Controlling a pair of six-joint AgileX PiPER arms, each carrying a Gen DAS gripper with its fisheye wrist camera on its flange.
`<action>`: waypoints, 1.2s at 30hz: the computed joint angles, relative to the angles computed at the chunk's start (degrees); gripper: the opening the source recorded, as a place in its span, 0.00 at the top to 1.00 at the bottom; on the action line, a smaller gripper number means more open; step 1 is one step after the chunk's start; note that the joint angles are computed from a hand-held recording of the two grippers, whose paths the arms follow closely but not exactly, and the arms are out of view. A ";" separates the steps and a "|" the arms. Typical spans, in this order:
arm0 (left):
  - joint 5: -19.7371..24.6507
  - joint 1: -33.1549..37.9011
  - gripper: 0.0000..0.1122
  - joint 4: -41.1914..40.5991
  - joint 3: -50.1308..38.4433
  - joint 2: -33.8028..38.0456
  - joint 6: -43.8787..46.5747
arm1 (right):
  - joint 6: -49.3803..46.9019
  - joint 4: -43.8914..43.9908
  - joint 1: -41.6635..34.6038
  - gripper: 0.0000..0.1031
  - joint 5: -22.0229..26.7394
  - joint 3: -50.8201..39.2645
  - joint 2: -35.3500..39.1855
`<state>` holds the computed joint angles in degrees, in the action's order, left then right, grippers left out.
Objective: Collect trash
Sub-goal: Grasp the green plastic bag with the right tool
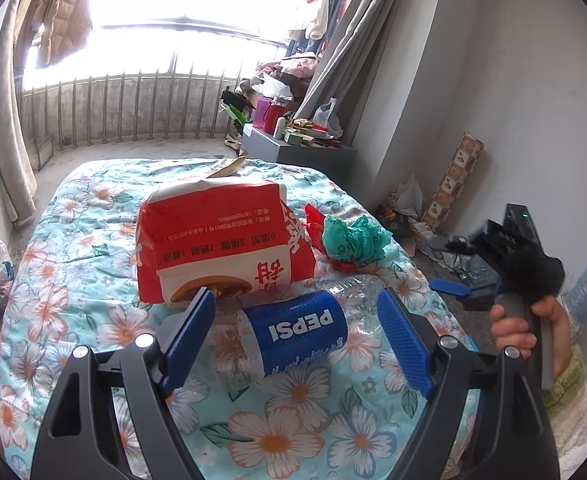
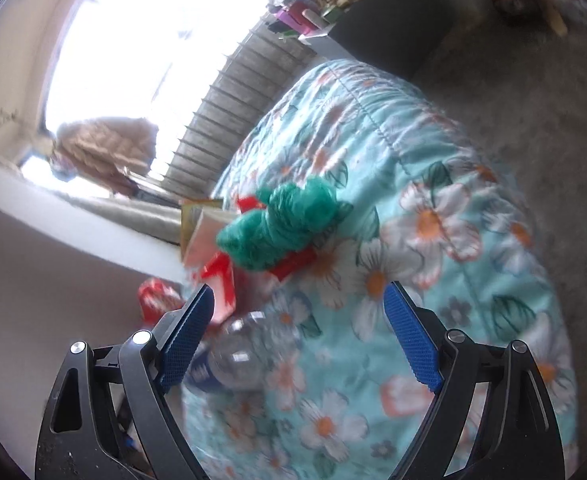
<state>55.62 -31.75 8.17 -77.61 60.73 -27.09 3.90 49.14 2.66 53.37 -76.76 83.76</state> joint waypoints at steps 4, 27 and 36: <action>-2.24 0.73 0.28 -2.24 1.43 -0.38 1.98 | 0.62 4.60 -1.17 0.24 -1.31 -4.04 6.64; -5.26 -3.54 0.31 -2.88 0.29 2.75 4.98 | -3.63 7.43 -3.20 0.74 0.53 -5.06 8.33; -1.70 0.43 0.48 -10.06 -10.49 10.76 12.84 | -9.83 10.91 -10.57 0.74 5.12 5.12 -0.54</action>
